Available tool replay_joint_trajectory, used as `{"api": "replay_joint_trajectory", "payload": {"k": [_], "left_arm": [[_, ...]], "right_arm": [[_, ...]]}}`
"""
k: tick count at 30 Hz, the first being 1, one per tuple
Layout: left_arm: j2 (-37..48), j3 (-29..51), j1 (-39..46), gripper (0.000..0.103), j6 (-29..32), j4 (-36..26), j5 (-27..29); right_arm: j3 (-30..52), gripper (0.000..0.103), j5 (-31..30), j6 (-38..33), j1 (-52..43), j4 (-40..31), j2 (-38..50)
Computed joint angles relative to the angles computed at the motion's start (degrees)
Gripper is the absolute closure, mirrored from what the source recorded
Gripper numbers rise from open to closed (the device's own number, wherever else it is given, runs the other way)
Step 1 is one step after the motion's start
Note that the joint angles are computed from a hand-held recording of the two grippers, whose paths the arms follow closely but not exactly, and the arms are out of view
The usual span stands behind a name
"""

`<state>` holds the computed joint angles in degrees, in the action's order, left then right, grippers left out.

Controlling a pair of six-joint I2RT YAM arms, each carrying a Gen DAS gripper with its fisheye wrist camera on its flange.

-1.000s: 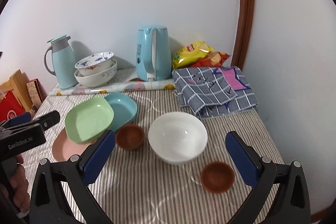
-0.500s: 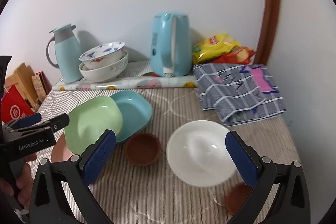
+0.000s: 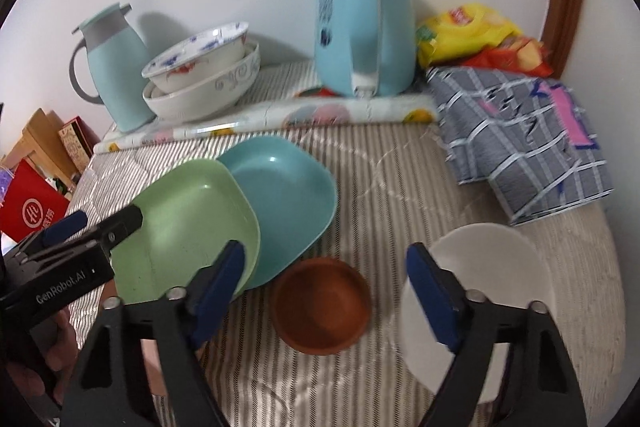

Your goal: Organize plates and bowls

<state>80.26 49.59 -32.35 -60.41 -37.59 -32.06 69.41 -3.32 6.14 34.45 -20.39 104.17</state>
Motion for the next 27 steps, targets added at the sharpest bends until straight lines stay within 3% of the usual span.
{"api": "replay_joint_trajectory", "payload": {"k": [4,7,11,14,17,19,22,24,27], "left_arm": [[1.9,-0.3,2.9,0.022,3.8,3.5,1.3],[3.1,-0.5,4.8,0.033,6.3,6.1,3.1],[4.9,-0.6,6.6,0.037,9.0,9.5,5.0],[5.9,-1.0,7.6,0.046,10.4,11.2,6.4],[6.1,-1.6,8.1,0.055,10.1,12.0,7.4],[5.3,-2.7,8.4,0.068,10.0,13.1,8.2],[4.7,-3.7,8.6,0.08,10.8,14.1,9.8],[4.7,-3.7,7.8,0.083,11.1,13.7,9.4],[3.9,-3.8,6.4,0.087,10.8,12.8,8.4]], "right_arm": [[2.4,0.037,-1.2,0.0,0.7,-1.4,3.2],[2.9,0.038,-2.1,-0.2,1.0,-1.5,4.1],[3.6,0.038,-3.6,-0.4,1.5,-1.8,5.2],[4.6,0.04,-3.0,-0.5,2.3,-2.5,6.5],[6.0,0.05,-2.4,-0.4,2.7,-3.6,8.2],[6.5,0.061,-2.4,-0.3,2.7,-3.7,9.0],[6.4,0.076,-1.0,-0.3,2.8,-2.7,9.1],[6.6,0.085,-1.3,-0.2,2.6,-2.5,9.4],[6.8,0.091,-0.9,0.1,2.8,-2.0,9.7]]}}
